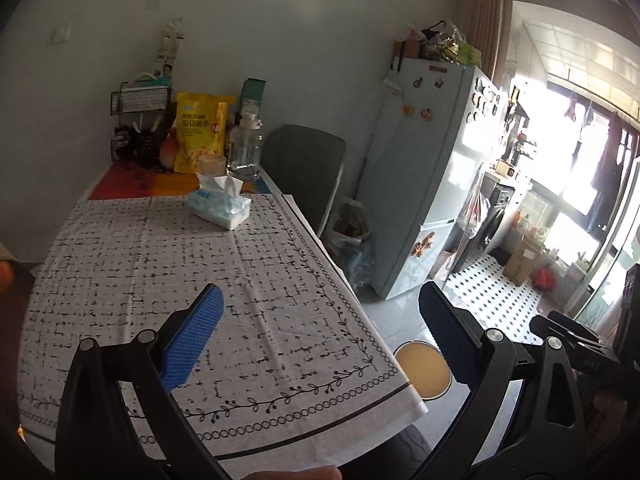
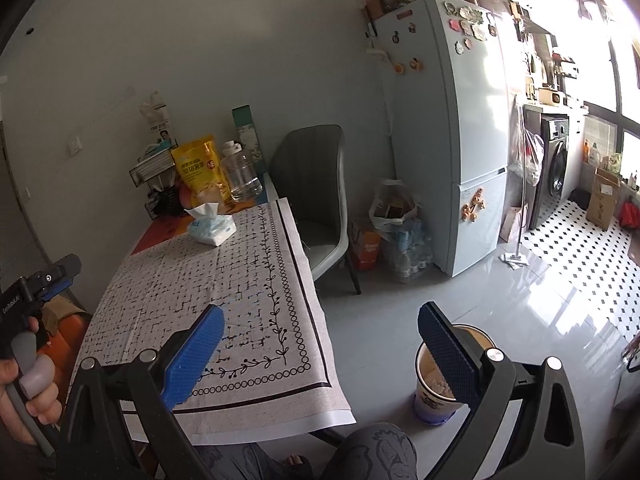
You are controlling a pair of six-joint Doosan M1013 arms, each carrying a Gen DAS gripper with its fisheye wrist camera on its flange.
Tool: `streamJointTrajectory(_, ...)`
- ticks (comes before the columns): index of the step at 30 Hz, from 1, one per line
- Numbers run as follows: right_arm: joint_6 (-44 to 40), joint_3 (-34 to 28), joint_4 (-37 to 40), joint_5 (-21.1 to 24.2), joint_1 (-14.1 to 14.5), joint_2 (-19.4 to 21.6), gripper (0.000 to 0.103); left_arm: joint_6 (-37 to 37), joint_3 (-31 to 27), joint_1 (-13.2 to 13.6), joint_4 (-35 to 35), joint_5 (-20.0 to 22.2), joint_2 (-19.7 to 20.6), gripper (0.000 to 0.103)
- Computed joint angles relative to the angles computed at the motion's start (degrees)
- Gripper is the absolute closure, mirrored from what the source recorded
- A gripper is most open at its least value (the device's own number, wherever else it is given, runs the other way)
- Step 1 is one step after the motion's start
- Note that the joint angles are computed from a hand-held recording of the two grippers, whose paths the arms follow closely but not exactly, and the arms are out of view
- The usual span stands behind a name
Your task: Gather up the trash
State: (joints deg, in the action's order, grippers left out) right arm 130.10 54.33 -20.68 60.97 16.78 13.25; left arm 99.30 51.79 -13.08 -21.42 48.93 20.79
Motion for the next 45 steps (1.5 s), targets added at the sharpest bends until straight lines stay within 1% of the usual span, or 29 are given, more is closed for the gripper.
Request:
streamJointTrajectory(4,-0.6,-0.3,0.6,-0.5,0.0,0.2,0.008,0.0,0.9,0.4,-0.5,-0.2,-0.6,0.006)
streamJointTrajectory(11,-1.3,-0.5,1.8,-0.9,0.0,0.4,0.008,0.0,1.8,0.5,-0.4,-0.3,-1.2,0.006)
streamJointTrajectory(27,-1.4,0.3,4.0,0.2,-0.5,0.5,0.008,0.0,1.7,0.5,-1.2,1.1,-0.6,0.006)
streamJointTrajectory(45,-0.2,1.4,4.2,0.3,-0.7,0.4,0.008,0.3,1.7,0.2,-1.3,2.2,-0.3,0.006)
